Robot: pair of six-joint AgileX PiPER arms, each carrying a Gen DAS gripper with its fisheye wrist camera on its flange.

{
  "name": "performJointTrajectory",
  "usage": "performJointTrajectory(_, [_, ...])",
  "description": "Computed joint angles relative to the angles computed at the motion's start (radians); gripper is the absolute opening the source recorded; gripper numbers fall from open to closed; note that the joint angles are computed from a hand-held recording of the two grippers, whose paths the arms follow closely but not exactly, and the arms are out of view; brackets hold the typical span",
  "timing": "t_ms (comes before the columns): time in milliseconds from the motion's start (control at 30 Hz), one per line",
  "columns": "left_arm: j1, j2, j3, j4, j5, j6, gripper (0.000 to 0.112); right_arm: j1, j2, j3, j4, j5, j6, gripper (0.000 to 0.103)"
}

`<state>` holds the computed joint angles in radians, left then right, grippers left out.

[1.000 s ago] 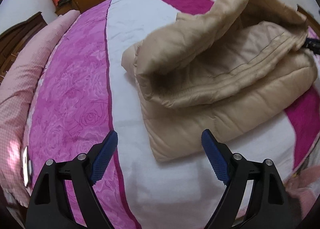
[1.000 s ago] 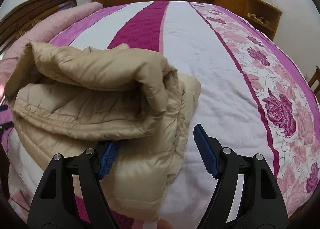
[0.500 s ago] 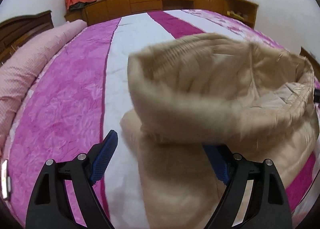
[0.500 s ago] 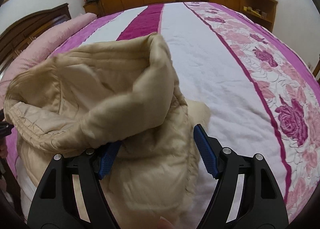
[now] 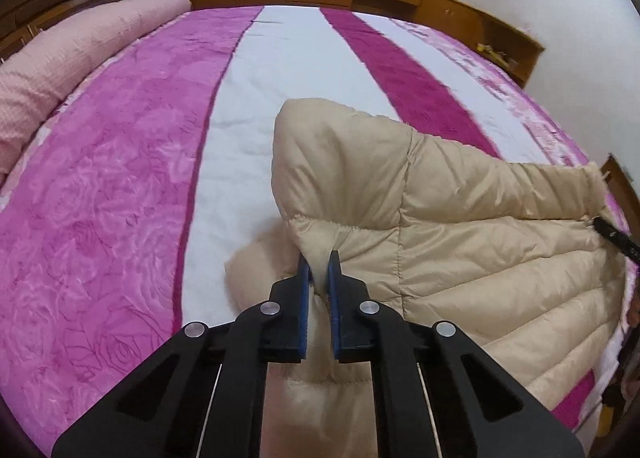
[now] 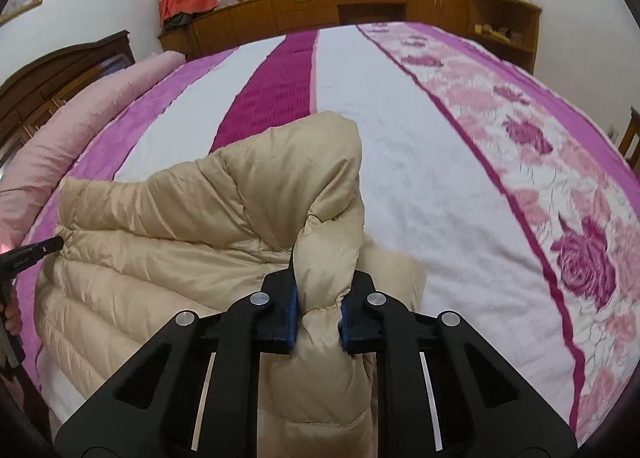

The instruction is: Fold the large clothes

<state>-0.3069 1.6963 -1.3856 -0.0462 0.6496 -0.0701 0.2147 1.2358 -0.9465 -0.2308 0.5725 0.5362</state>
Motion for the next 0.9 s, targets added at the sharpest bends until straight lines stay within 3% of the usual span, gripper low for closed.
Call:
performJointTrajectory(100, [-0.035,0.059,-0.07,0.112,0.029,-0.107,0.009,-0.004,0.064,-0.048,-0.032,0.014,0.052,0.016])
performJointTrajectory(400, [-0.054,0.272,-0.304,0.17,0.17,-0.112,0.012,-0.035,0.242,-0.13,-0.047,0.048,0.076,0.027])
performJointTrajectory(567, [-0.07,0.289,-0.305,0.204,0.16,-0.132,0.013,-0.047,0.278,-0.125,-0.026,0.024,0.073,0.032])
performJointTrajectory(667, [-0.072,0.26,-0.253,0.211,0.108,-0.141,0.014,-0.056,0.273,-0.109,-0.01,0.004,0.063,0.033])
performJointTrajectory(767, [-0.071,0.24,-0.237,0.209,0.108,-0.165,0.021,-0.073,0.252,-0.086,0.019,-0.015,0.049,0.044])
performJointTrajectory(900, [-0.055,0.2,-0.215,0.259,0.13,-0.235,0.064,-0.142,0.195,-0.069,0.216,0.003,-0.111,0.059])
